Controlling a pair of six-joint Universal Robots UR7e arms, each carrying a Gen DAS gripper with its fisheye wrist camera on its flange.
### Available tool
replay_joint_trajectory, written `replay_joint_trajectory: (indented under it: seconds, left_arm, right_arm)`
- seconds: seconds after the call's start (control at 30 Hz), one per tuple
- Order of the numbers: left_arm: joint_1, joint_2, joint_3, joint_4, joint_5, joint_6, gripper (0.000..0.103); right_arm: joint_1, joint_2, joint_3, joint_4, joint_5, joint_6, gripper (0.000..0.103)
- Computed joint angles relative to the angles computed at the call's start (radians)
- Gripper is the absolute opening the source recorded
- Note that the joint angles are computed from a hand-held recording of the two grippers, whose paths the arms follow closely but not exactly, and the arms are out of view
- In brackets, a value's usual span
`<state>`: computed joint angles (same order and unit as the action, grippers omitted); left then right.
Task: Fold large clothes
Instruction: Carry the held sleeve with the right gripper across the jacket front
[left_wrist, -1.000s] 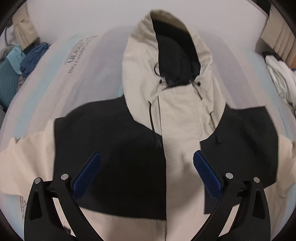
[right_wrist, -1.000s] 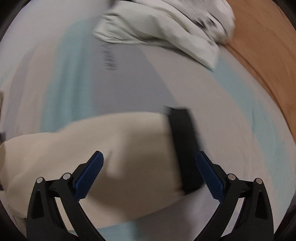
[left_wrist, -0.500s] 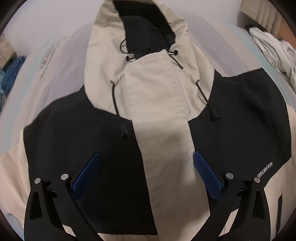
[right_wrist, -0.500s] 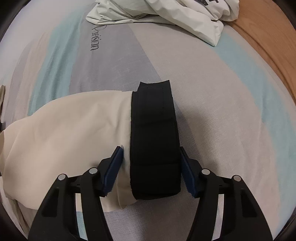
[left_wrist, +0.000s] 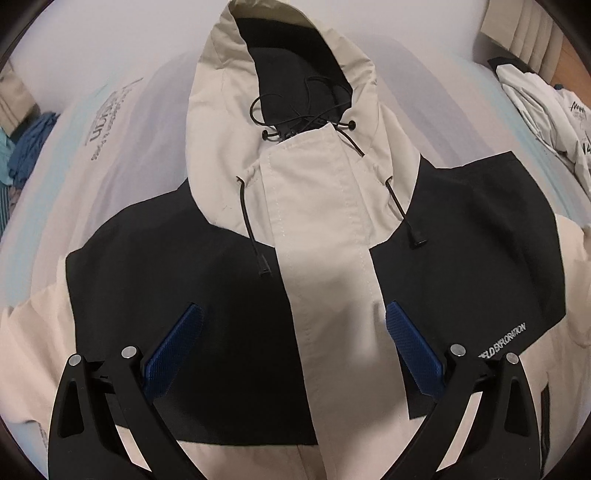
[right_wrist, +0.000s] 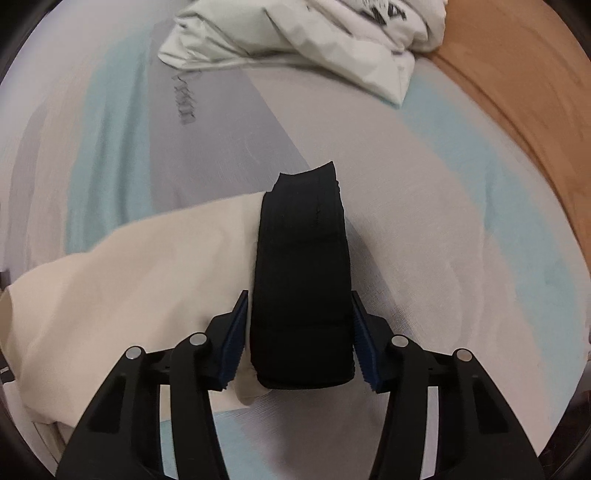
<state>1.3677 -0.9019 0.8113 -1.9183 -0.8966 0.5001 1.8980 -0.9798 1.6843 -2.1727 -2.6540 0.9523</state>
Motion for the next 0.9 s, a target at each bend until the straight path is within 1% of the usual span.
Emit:
replay_joint_trajectory:
  seconds: [0.13, 0.17, 0.27, 0.37, 0.53, 0.63, 0.73, 0.83, 0.9]
  left_arm:
    - [-0.007, -0.002, -0.029, 0.031, 0.002, 0.013, 0.097]
    - [-0.01, -0.006, -0.033, 0.033, 0.007, 0.02, 0.097]
    - [-0.016, -0.026, -0.033, 0.019, 0.008, 0.047, 0.097]
    - [-0.017, -0.032, -0.065, 0.046, 0.0, 0.045, 0.097]
    - [-0.013, -0.029, -0.127, 0.08, 0.014, 0.083, 0.097]
    - [-0.002, -0.013, -0.206, 0.146, 0.019, 0.103, 0.097]
    - [0.01, -0.002, -0.271, 0.189, 0.013, 0.121, 0.097]
    - [0.027, 0.023, -0.364, 0.248, 0.01, 0.135, 0.097]
    - [0.041, 0.05, -0.446, 0.295, 0.008, 0.141, 0.097]
  right_arm:
    - [0.043, 0.021, -0.036, -0.024, -0.017, -0.018, 0.049]
    - [0.063, 0.026, -0.048, 0.011, -0.023, 0.007, 0.049]
    - [0.103, 0.08, -0.127, 0.055, -0.041, -0.007, 0.049]
    - [0.148, 0.134, -0.209, 0.111, -0.056, -0.026, 0.049]
    - [0.208, 0.272, -0.406, 0.203, -0.065, -0.071, 0.049]
    - [0.233, 0.353, -0.526, 0.262, -0.056, -0.083, 0.049]
    - [0.259, 0.461, -0.691, 0.332, -0.034, -0.081, 0.049]
    - [0.28, 0.554, -0.829, 0.382, -0.019, -0.077, 0.049]
    - [0.291, 0.637, -0.956, 0.419, -0.006, -0.083, 0.049]
